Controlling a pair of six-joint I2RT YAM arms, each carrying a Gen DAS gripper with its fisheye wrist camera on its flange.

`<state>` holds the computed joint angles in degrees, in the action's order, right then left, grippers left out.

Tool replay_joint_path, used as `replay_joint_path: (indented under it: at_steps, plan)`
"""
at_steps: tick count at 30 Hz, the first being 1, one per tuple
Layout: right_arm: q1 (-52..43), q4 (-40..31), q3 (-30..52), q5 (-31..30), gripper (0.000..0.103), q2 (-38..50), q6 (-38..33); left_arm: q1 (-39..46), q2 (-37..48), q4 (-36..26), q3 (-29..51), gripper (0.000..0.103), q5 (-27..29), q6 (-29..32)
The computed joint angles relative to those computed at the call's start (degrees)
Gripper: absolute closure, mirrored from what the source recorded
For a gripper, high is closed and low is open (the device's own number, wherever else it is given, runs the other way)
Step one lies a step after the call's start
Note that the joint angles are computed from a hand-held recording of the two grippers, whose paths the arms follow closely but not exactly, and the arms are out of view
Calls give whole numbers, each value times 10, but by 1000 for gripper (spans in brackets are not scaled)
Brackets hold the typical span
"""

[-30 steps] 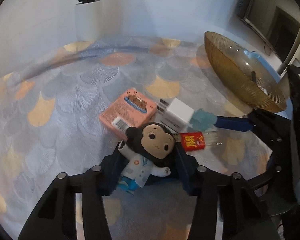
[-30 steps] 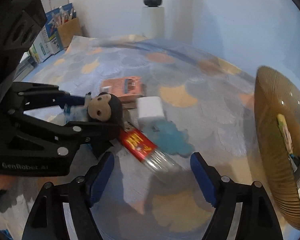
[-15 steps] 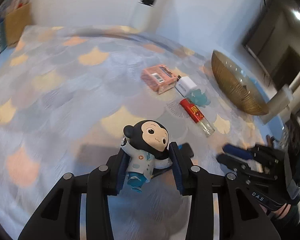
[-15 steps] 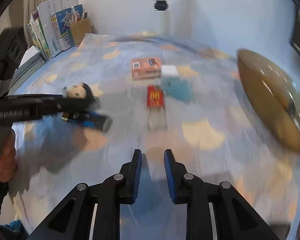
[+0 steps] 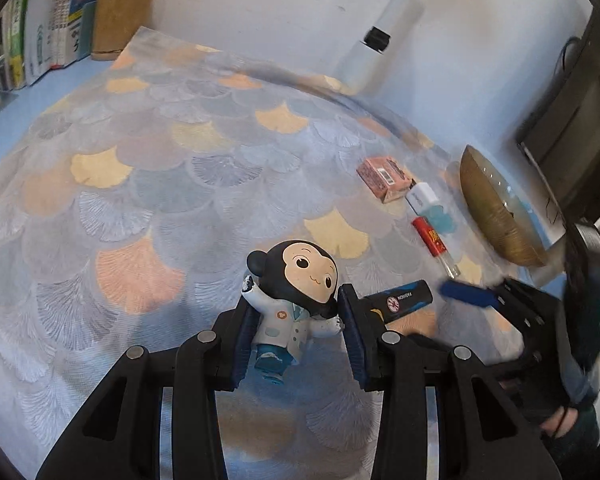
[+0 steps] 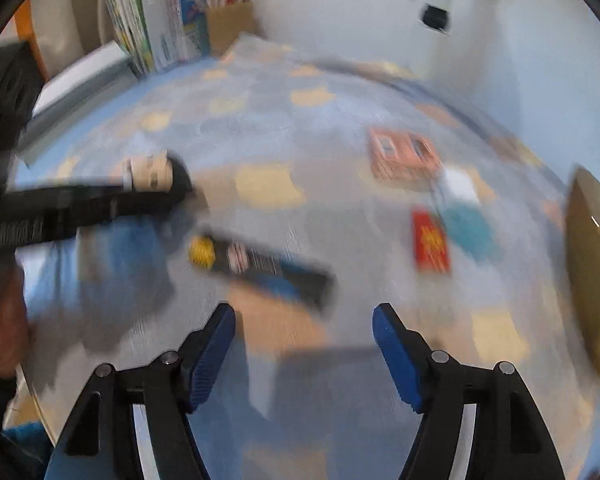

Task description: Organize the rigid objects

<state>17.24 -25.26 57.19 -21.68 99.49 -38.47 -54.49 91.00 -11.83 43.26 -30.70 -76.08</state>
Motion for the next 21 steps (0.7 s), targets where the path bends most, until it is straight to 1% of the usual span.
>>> replay_joint_path:
  at_steps: [2,4,5,6,7,8,9,10,12,16,17,19,21]
  plan:
    - [17,-3,38,-4,34,38,24,2,-5,7,-9,67,-3,-6]
    - [26,11,46,-5,35,48,38,3,-3,8,-9,67,1,-9]
    - [27,17,44,-10,47,48,37,3,1,5,-6,67,1,-9]
    - [28,23,36,-17,54,42,34,1,4,0,-1,67,0,-7]
    - [30,27,26,-18,66,35,33,0,7,-3,3,66,-1,-5]
    - [29,30,14,-18,76,23,31,0,10,-8,8,66,-2,-2]
    - [25,33,-3,-20,78,10,28,0,15,-14,15,66,-2,-2]
    - [21,37,-19,-20,80,-5,26,1,18,-17,18,66,-1,0]
    - [-2,41,-59,-18,80,-43,14,-1,20,-24,21,66,-4,0]
    - [-85,2,-96,-33,80,-87,-20,-2,24,-31,27,66,-7,-3]
    - [-99,-4,-99,-32,80,-92,-28,-3,26,-35,30,66,-8,-4]
    - [-135,-41,-87,-44,80,-90,-50,-3,32,-44,39,66,-8,1]
    - [-144,-53,-80,-48,80,-86,-46,-5,36,-46,43,62,-8,6]
